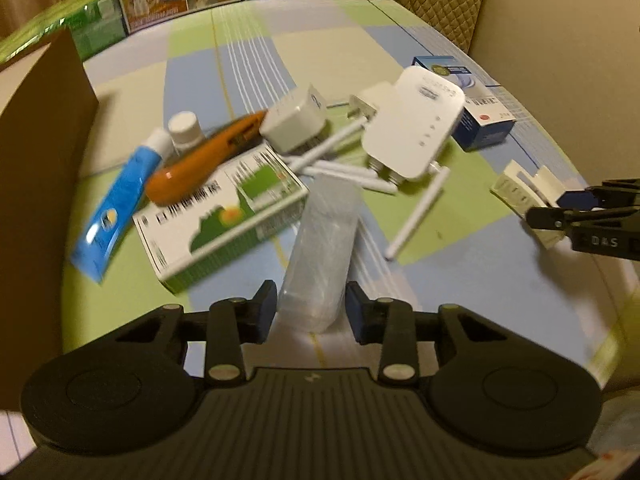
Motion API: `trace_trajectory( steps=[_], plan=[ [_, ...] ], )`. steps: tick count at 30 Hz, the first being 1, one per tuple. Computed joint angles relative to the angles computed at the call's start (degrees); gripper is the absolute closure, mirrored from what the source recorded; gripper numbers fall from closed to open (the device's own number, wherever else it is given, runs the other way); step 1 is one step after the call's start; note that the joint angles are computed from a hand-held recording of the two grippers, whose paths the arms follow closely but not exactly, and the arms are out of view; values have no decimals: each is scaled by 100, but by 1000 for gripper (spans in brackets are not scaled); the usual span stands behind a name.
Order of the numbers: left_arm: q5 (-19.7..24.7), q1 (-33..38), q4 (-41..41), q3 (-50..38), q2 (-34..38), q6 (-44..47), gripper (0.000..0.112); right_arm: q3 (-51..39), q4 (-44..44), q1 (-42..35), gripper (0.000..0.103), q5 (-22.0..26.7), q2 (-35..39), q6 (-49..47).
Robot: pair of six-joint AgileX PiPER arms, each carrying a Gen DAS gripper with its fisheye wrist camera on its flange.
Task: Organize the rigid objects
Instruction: 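Grasp the white plastic clip holder with the right gripper while the left grasps the clear case, then carry the clear case and white clip holder with both grippers into the brown box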
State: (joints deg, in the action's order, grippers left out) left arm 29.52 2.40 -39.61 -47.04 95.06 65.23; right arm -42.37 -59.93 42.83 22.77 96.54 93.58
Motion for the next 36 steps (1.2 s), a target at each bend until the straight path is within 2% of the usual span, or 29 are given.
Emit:
trace_trajectory(
  steps=[1, 7, 10, 13, 15, 23, 29, 33, 36],
  plan=[
    [-24, -22, -14, 54, -48, 1, 80, 9, 8, -7, 66, -11, -9, -11],
    [-346, -350, 217, 12, -66, -277, 60, -16, 112, -65, 66, -80, 4, -219],
    [-534, -518, 313, -47, 7, -426, 59, -11, 125, -128, 66, -169, 3, -251],
    [-687, -663, 531, -138, 121, -793, 62, -20, 109, -210, 66, -281, 16, -296],
    [-760, -722, 671, -143, 142, -1035, 83, -34, 93, -244, 66, -337, 28, -347],
    [-856, -688, 684, 189, -196, -1524, 86, 66, -313, -316, 66, -500, -24, -251],
    [-618, -468, 623, 447, -794, -1738, 86, 134, 403, -382, 66, -628, -322, -1018],
    [-161, -32, 483, 455, -1291, -1598, 86, -35, 1418, -245, 66, -600, -620, -1889],
    [291, 512, 251, 362, -1600, -1208, 86, -315, 1861, 12, 66, -590, -713, -2219]
  ],
)
